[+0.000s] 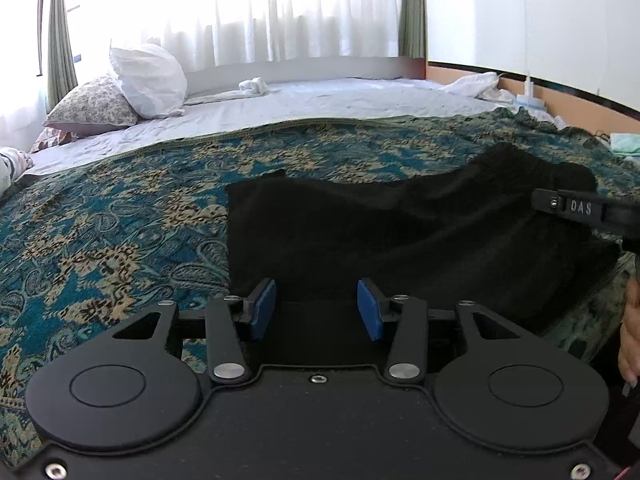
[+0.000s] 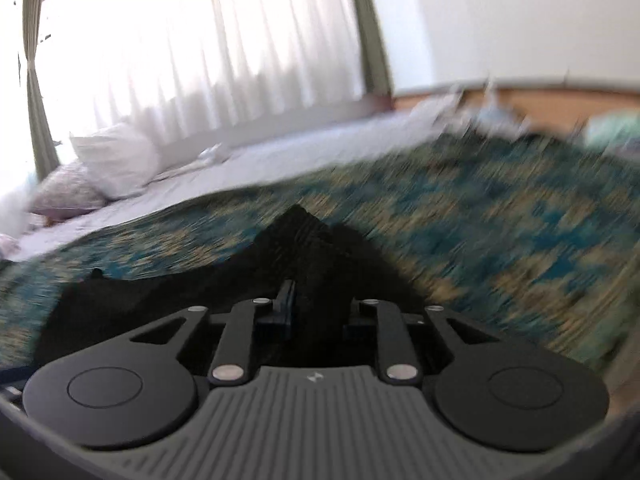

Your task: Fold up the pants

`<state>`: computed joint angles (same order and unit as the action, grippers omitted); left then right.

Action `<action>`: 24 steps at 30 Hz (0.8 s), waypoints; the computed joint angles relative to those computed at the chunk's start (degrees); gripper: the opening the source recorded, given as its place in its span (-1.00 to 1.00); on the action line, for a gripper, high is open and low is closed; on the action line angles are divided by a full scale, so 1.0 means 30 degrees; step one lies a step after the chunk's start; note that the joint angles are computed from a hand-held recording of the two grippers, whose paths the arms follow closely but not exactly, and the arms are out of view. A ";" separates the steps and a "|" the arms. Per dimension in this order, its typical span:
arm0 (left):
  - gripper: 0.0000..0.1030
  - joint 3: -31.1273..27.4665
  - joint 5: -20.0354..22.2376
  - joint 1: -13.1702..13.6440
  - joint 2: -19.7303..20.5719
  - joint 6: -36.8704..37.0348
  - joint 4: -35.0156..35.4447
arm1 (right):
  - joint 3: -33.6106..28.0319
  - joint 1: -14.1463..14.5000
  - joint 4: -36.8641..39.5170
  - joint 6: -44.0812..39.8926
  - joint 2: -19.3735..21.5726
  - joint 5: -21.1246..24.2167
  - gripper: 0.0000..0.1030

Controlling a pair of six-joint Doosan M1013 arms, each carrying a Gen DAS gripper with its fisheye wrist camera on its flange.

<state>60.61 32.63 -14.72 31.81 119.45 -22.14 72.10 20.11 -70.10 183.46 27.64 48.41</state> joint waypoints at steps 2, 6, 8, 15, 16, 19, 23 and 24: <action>-0.16 0.0026 0.0165 -0.0039 0.0011 0.0176 -0.0052 | 0.0098 0.0143 -0.0284 -0.0091 0.0052 0.1056 -0.55; -0.15 0.0458 0.0013 -0.0137 -0.0122 0.0634 0.0008 | 0.0873 -0.0063 0.0079 0.0559 -0.0151 0.0958 -0.48; -0.15 0.0658 -0.0209 -0.0173 -0.0242 0.1049 0.0056 | 0.1007 0.0028 -0.0665 0.0787 -0.0157 0.1133 -0.48; -0.17 -0.1751 -0.0142 -0.0003 0.0741 0.3989 -0.2595 | 0.0903 0.0060 -0.0842 0.0315 0.0008 0.1472 -0.44; -0.29 -0.2682 0.0450 0.0011 0.1219 0.4187 -0.2899 | 0.0894 0.0074 -0.0842 0.0317 0.0013 0.1483 -0.43; -0.65 -0.6479 0.3250 -0.0124 0.3321 0.2710 -0.1418 | 0.0906 0.0076 -0.0924 0.0067 0.0036 0.1578 -0.41; -0.71 -1.0867 0.5527 -0.0455 0.5932 -0.1912 0.2563 | 0.1065 0.0071 -0.1186 0.0017 0.0010 0.1516 -0.40; -0.74 -1.1709 0.5951 -0.0506 0.6440 -0.2993 0.3333 | 0.1096 0.0072 -0.1272 0.0019 0.0019 0.1538 -0.40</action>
<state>25.48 50.48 -16.24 51.13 110.47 -12.14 75.39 20.33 -73.92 183.51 27.69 53.02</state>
